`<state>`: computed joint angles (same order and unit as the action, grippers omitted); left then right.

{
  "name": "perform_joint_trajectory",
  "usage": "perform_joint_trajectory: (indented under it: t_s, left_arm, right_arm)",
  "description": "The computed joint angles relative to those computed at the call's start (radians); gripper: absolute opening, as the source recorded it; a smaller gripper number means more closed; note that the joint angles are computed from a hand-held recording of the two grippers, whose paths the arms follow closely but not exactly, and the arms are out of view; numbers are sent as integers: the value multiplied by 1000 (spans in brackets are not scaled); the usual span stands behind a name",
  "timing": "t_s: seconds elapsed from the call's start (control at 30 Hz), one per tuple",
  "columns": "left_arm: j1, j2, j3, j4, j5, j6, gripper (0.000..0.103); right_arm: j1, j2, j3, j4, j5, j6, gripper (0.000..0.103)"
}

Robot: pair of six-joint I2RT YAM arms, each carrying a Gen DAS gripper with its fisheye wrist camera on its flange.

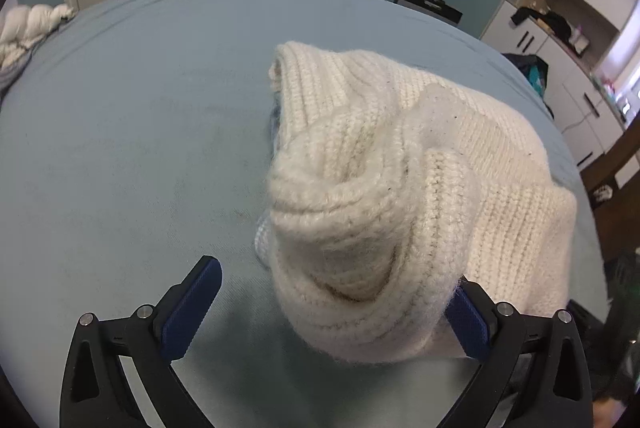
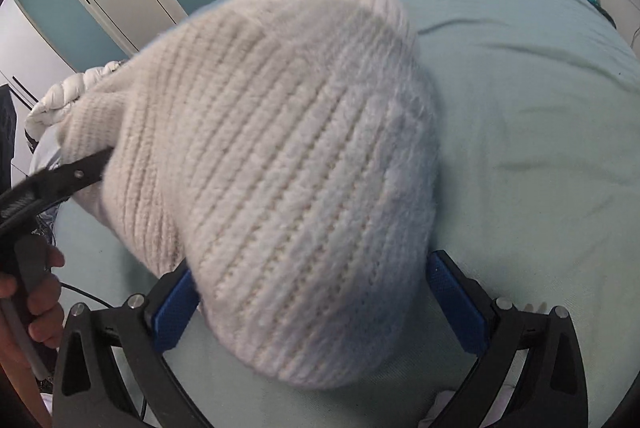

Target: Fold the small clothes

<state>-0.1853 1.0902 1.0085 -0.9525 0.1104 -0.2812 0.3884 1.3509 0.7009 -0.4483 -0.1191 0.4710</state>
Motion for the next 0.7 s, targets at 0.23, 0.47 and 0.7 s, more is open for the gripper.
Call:
perform_joint_trajectory:
  t_s: [0.23, 0.47, 0.7]
  left_arm:
    - [-140, -18, 94, -83, -189, -41, 103]
    - [-288, 23, 181, -162, -387, -59, 103]
    - [-261, 20, 294, -238, -439, -4, 103]
  right_arm:
    - [-188, -249, -95, -14, -142, -58, 102]
    - [-357, -217, -40, 74, -239, 11, 102]
    - [-314, -81, -85, 129, -254, -8, 102]
